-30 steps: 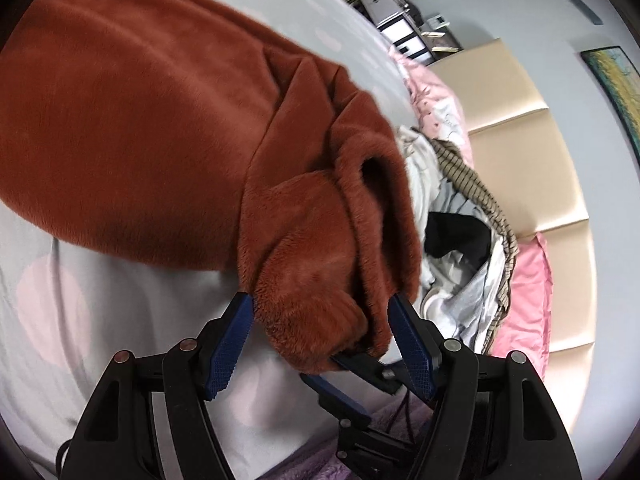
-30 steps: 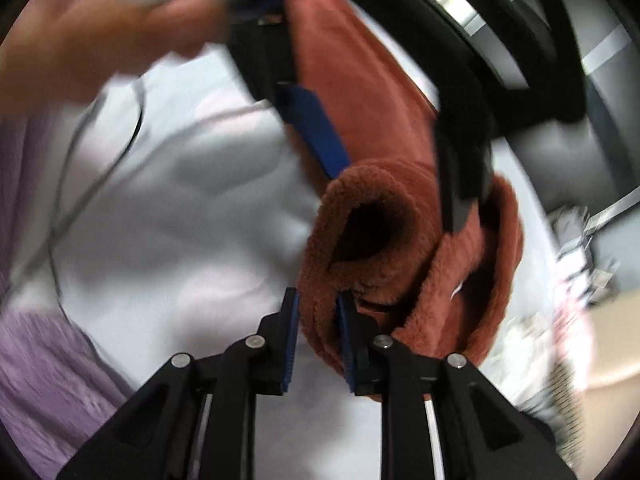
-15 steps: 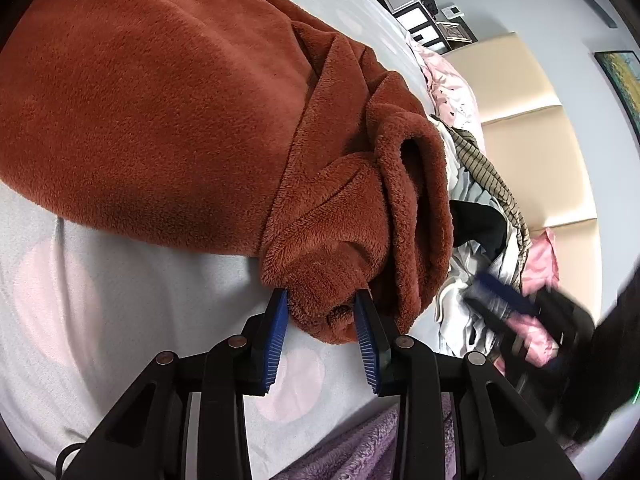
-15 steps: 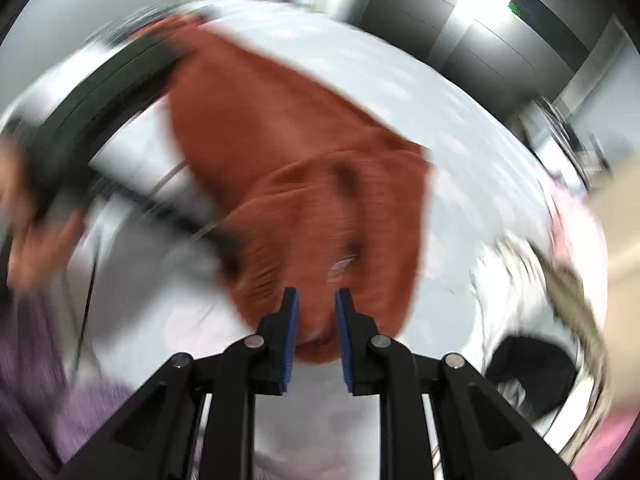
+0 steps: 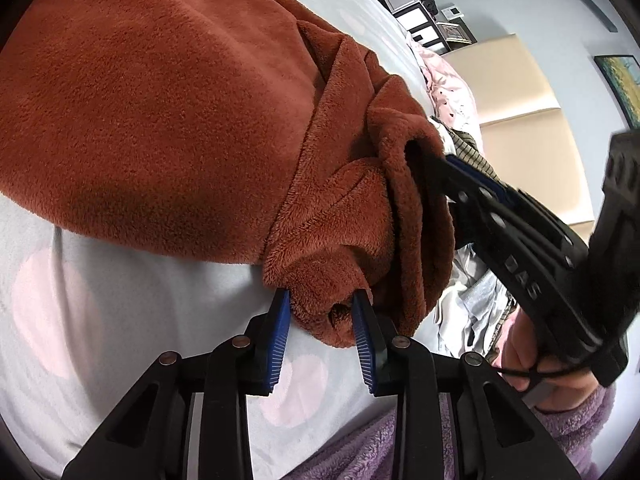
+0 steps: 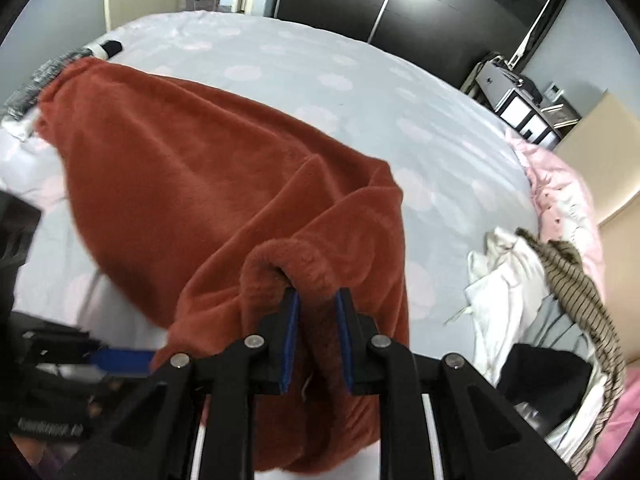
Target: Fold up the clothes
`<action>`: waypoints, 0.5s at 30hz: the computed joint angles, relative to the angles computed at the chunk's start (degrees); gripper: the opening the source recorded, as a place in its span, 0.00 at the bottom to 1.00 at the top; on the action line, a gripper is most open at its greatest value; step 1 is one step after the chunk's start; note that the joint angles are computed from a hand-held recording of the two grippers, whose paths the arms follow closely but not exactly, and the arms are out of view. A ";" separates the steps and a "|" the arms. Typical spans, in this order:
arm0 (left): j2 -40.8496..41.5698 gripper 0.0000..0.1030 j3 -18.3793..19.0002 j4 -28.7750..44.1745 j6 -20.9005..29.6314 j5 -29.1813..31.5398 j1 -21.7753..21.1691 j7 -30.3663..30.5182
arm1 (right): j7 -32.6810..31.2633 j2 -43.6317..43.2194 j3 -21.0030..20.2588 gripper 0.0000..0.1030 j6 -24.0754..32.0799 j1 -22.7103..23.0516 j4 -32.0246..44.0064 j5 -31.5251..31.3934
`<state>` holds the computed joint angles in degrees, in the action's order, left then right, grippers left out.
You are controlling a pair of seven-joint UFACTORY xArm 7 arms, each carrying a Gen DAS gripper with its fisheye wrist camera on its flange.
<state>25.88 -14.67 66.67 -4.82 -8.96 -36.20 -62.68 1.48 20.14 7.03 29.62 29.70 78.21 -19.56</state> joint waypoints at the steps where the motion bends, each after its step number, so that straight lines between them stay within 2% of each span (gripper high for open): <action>1: -0.05 0.31 -0.08 -0.05 0.01 0.02 0.07 0.01 | -0.10 0.19 0.19 0.15 -0.41 -0.33 0.13 0.69; 2: -0.10 0.31 -0.14 -0.08 0.08 0.03 0.12 0.02 | -0.23 -0.42 0.32 0.09 -0.88 -0.75 -0.48 1.39; 5: -0.38 0.30 -0.16 -0.20 0.28 0.07 0.07 -0.01 | -0.84 -3.33 0.76 0.07 -2.13 -2.30 -3.26 3.63; 11: -1.23 0.27 2.67 -0.11 1.80 0.44 -2.47 -1.18 | -8.08 -12.57 3.41 0.06 -2.35 -8.69 -10.25 18.01; 15: -1.75 0.26 3.82 -0.19 2.61 0.94 -3.44 -2.16 | -7.09 -13.68 2.62 0.09 -0.92 -9.05 -11.48 17.60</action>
